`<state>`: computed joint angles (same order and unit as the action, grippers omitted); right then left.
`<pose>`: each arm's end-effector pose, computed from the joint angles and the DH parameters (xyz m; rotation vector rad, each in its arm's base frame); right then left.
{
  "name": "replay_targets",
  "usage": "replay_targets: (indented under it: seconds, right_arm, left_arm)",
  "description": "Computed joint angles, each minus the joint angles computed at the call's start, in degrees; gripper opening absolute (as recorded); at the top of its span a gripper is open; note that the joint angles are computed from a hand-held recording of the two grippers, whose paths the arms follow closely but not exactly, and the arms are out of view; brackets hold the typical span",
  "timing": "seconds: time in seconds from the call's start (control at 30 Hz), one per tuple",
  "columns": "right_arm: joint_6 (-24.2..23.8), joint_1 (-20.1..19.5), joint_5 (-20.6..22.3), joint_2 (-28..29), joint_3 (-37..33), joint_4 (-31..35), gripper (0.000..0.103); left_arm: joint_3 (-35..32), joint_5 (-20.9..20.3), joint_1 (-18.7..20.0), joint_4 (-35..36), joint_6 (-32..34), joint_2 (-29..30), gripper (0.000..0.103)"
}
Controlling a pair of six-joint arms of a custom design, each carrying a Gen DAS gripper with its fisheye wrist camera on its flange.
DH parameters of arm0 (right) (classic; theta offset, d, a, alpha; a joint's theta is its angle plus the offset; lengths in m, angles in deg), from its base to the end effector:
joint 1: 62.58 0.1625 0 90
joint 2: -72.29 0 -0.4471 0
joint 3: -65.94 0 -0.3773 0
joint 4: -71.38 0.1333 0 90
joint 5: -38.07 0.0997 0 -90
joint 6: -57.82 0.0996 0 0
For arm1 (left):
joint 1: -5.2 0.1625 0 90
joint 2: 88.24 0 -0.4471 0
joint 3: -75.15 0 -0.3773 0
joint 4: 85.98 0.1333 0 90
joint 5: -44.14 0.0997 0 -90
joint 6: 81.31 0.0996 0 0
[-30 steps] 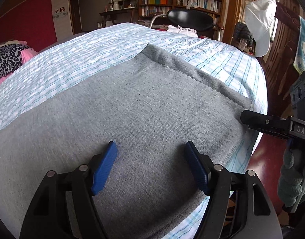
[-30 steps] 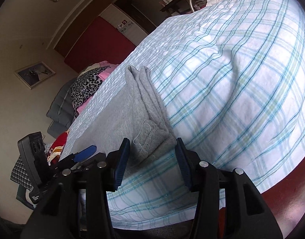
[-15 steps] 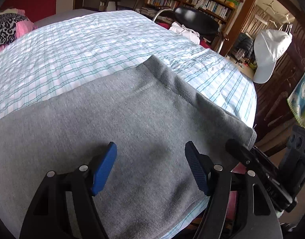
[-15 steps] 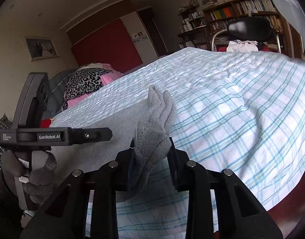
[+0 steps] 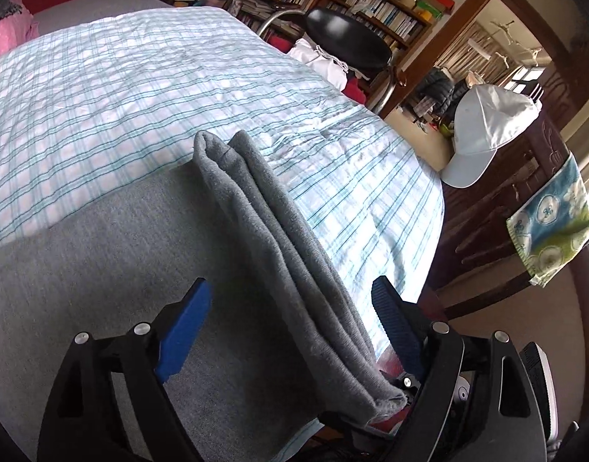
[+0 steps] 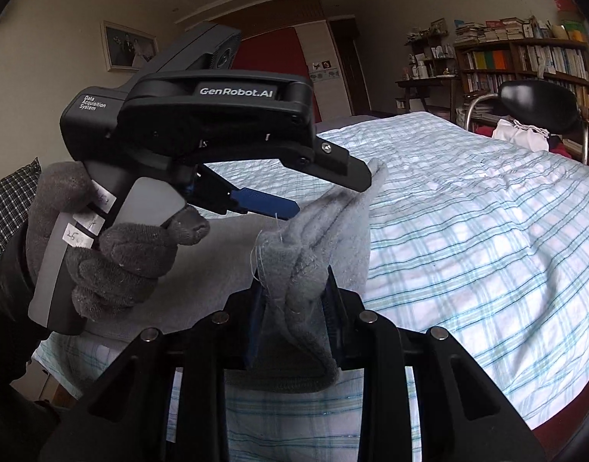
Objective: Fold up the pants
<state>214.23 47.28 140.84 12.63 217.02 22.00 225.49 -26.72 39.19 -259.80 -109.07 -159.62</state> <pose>0.1800 -0.1709 0.0321 0.8621 -2.5214 1.1735 -0.1745 -0.3178 0.1306 0.6922 2.8364 -0.4209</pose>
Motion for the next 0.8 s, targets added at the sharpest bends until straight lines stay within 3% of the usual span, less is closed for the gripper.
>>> replay_targets:
  seconds: [0.3, 0.4, 0.53, 0.57, 0.73, 0.77, 0.8]
  right_arm:
    - [0.1, 4.4, 1.7, 3.5, -2.5, 2.6, 0.029]
    - [-0.1, 4.0, 1.3, 3.1, -2.6, 3.0, 0.029]
    - [0.1, 4.1, 1.6, 3.7, -3.0, 3.1, 0.029]
    - [0.4, 4.3, 1.5, 3.7, -3.2, 3.5, 0.029]
    - [0.6, 4.0, -0.2, 2.5, -4.0, 5.7, 0.03]
    - [-0.2, 2.5, -1.7, 1.5, -3.2, 5.8, 0.034]
    - [-0.7, 1.5, -3.5, 0.9, -2.9, 6.2, 0.045]
  left_arm:
    - [-1.2, 1.9, -0.3, 4.1, -0.3, 2.7, 0.086]
    - [-2.5, 1.1, 2.1, 5.3, 0.3, 3.1, 0.072]
    - [-3.2, 0.0, 5.5, 5.0, -0.6, 2.8, 0.03]
    - [-2.8, 0.3, 5.5, 4.4, -0.7, 2.6, 0.025]
    - [-0.2, 4.2, 1.5, 3.1, -0.6, 0.5, 0.019]
    - [0.2, 4.8, 0.9, 3.1, -0.9, -0.3, 0.019]
    - [0.6, 5.4, 0.3, 3.3, -1.2, -1.1, 0.018]
